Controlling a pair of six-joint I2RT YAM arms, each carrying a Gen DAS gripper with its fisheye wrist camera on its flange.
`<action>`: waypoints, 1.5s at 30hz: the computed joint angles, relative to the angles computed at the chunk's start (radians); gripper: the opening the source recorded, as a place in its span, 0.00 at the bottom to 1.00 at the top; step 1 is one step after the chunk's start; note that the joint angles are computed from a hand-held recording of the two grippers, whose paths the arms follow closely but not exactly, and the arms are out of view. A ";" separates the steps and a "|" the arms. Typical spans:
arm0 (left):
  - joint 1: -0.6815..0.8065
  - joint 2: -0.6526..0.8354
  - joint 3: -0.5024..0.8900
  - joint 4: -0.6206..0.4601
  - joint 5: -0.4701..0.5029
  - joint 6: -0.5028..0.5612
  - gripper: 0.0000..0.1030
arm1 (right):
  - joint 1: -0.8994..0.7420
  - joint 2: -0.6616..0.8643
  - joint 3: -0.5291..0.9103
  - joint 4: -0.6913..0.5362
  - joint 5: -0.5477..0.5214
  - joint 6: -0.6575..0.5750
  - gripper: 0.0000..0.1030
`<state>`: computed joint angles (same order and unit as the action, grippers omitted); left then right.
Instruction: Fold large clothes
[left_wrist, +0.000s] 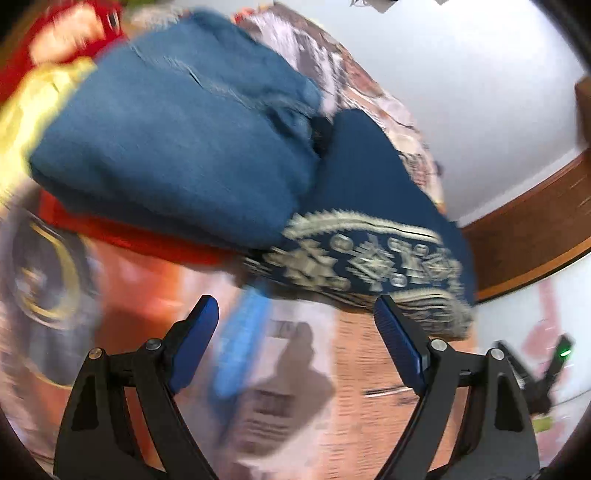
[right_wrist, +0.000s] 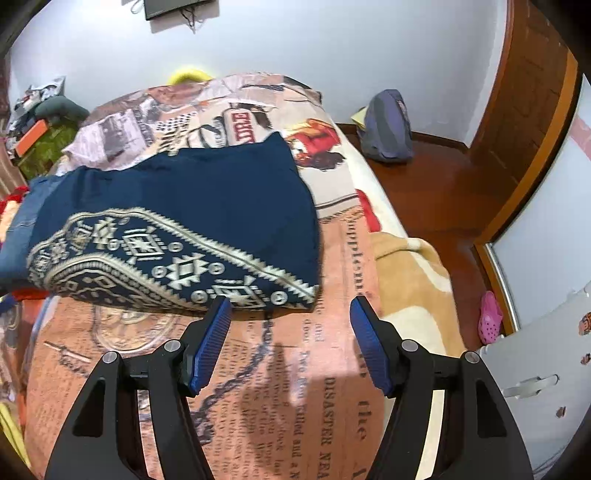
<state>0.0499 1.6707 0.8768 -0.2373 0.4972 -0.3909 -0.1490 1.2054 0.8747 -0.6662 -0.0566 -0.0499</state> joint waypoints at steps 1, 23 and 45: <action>-0.007 0.020 0.003 0.020 0.035 -0.022 0.83 | 0.013 0.007 -0.001 0.005 0.001 0.004 0.61; -0.179 0.410 0.299 0.233 0.010 -0.421 0.87 | 0.181 0.226 0.035 0.114 0.034 0.129 0.61; -0.274 -0.245 0.139 0.040 -0.304 -0.030 0.13 | 0.336 0.158 0.236 0.005 0.058 0.231 0.61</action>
